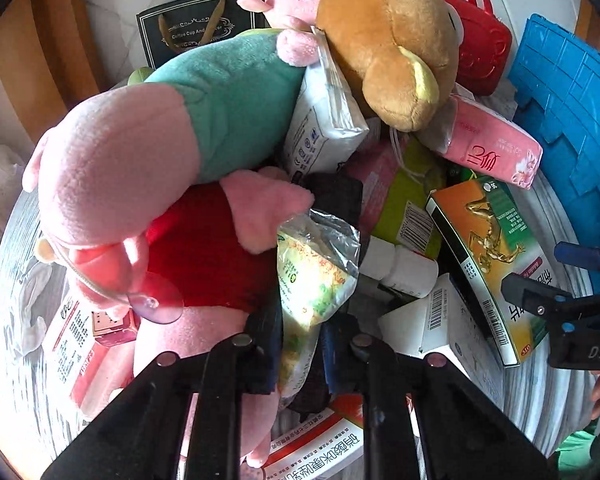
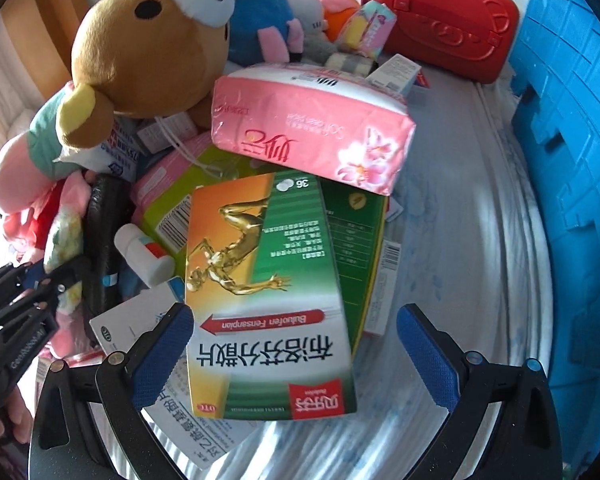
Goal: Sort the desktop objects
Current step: 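Grasp the snack packet with the left tool while the right tool grasps the green Buluofen medicine box, then lift and carry the snack packet and medicine box with both tools over the blue crate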
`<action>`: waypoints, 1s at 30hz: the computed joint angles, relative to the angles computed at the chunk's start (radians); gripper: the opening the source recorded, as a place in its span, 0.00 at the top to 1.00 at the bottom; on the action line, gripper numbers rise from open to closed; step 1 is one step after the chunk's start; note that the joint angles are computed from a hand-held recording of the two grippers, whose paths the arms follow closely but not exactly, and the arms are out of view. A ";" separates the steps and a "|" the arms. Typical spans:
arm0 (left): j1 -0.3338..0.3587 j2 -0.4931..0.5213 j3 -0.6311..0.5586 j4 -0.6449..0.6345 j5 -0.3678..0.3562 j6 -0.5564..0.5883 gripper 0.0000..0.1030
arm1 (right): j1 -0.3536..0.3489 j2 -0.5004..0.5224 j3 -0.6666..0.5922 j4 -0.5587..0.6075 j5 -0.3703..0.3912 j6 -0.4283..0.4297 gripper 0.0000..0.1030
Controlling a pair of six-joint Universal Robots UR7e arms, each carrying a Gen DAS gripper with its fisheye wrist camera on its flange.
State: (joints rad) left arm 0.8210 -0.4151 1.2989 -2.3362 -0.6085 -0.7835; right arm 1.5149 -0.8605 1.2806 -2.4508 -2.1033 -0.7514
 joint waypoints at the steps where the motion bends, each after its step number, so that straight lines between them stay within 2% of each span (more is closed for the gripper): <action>1: 0.000 -0.005 0.008 -0.010 -0.004 -0.001 0.87 | 0.002 0.006 -0.001 -0.003 -0.011 -0.004 0.00; 5: -0.003 -0.015 0.030 -0.046 -0.002 0.007 0.87 | 0.005 0.019 -0.010 0.002 -0.003 0.000 0.00; 9: -0.004 -0.012 0.032 -0.060 0.007 0.020 0.87 | 0.016 0.051 -0.013 -0.031 -0.064 -0.029 0.00; 11: -0.003 -0.010 0.030 -0.070 0.005 0.023 0.88 | 0.016 0.053 -0.005 -0.042 -0.068 -0.027 0.00; 12: -0.005 -0.013 0.034 -0.076 0.009 0.027 0.88 | 0.015 0.046 0.003 -0.050 -0.057 -0.021 0.05; 13: -0.010 -0.013 0.036 -0.075 0.021 0.031 0.88 | 0.015 0.037 0.012 -0.058 -0.044 -0.018 0.13; 15: -0.021 -0.013 0.042 -0.086 0.044 0.054 0.88 | 0.014 0.020 0.021 -0.047 -0.029 -0.004 0.13; 24: -0.052 -0.027 0.061 -0.264 0.041 0.205 0.88 | 0.035 -0.095 0.110 -0.074 0.057 0.021 0.15; 30: -0.081 -0.043 0.077 -0.374 0.031 0.325 0.88 | 0.057 -0.151 0.147 -0.133 0.114 0.034 0.15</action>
State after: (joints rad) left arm 0.7398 -0.4584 1.3763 -2.7098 -0.5776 -0.4589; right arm 1.5718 -1.0119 1.4277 -2.5842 -1.9896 -0.7176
